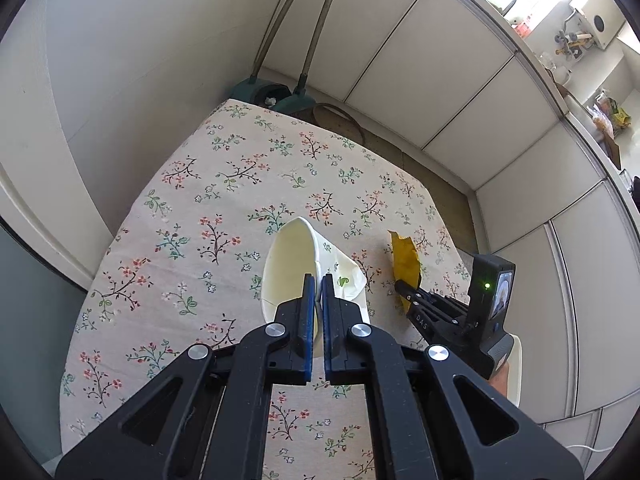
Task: Collect trash
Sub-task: 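Carry the yellow wrapper in the right tool to the white bin and release it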
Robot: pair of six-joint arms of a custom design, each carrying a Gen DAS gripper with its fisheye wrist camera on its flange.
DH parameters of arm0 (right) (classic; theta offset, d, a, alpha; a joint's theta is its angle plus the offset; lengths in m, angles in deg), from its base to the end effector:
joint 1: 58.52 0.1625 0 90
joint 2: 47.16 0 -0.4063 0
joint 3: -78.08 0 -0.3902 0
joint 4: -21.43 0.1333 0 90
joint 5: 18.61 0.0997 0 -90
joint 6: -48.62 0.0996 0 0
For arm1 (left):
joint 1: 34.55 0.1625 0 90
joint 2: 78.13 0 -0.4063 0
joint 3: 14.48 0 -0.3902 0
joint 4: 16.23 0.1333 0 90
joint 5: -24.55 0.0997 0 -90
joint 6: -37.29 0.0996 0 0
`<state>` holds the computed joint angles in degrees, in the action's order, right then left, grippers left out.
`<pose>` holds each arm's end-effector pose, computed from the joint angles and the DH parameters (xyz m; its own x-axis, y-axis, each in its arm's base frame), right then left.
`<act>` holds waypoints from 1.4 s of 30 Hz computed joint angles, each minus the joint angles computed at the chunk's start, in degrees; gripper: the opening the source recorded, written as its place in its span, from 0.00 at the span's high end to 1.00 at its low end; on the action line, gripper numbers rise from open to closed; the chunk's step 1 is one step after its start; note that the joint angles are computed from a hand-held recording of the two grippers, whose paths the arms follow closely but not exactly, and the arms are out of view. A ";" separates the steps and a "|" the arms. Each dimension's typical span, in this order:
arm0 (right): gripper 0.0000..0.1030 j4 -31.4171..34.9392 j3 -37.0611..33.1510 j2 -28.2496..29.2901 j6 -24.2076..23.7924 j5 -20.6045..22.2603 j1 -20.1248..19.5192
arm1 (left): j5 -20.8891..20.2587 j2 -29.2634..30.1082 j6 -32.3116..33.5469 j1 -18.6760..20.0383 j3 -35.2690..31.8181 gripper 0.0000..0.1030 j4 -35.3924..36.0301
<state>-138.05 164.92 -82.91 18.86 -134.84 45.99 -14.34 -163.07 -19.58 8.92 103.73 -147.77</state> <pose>0.2612 -0.6530 0.0429 -0.6662 -0.5339 0.5207 -0.6548 0.7529 -0.0657 -0.1959 -0.4762 0.3056 -0.8819 -0.3632 -0.3005 -0.0372 0.6892 -0.7237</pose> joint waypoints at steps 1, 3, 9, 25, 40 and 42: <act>0.95 -0.20 0.61 -0.80 -0.01 0.06 0.09 | 0.02 0.01 0.04 -0.16 -0.01 0.97 -0.15; 0.95 -1.11 1.61 -1.93 0.21 0.23 0.46 | 0.11 0.08 0.13 -0.50 0.02 0.97 -0.67; 0.95 -3.96 5.18 -6.26 -0.02 0.71 1.45 | -0.17 0.68 1.27 -1.42 0.09 0.97 -2.95; 0.95 -15.17 16.62 -22.22 -3.58 -1.71 1.32 | -1.81 6.59 5.37 -4.87 -1.18 0.97 -9.32; 0.46 -21.19 20.54 -33.78 1.41 -12.61 -7.01 | -4.23 18.96 11.01 -8.03 -7.61 0.97 -15.70; 0.37 -22.42 21.02 -35.59 1.84 -12.47 -7.94 | -4.35 21.71 12.85 -8.53 -9.53 0.97 -17.00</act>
<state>-160.47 185.95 -118.50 20.71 -147.31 38.05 -18.69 -141.36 -6.73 0.39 94.20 -164.77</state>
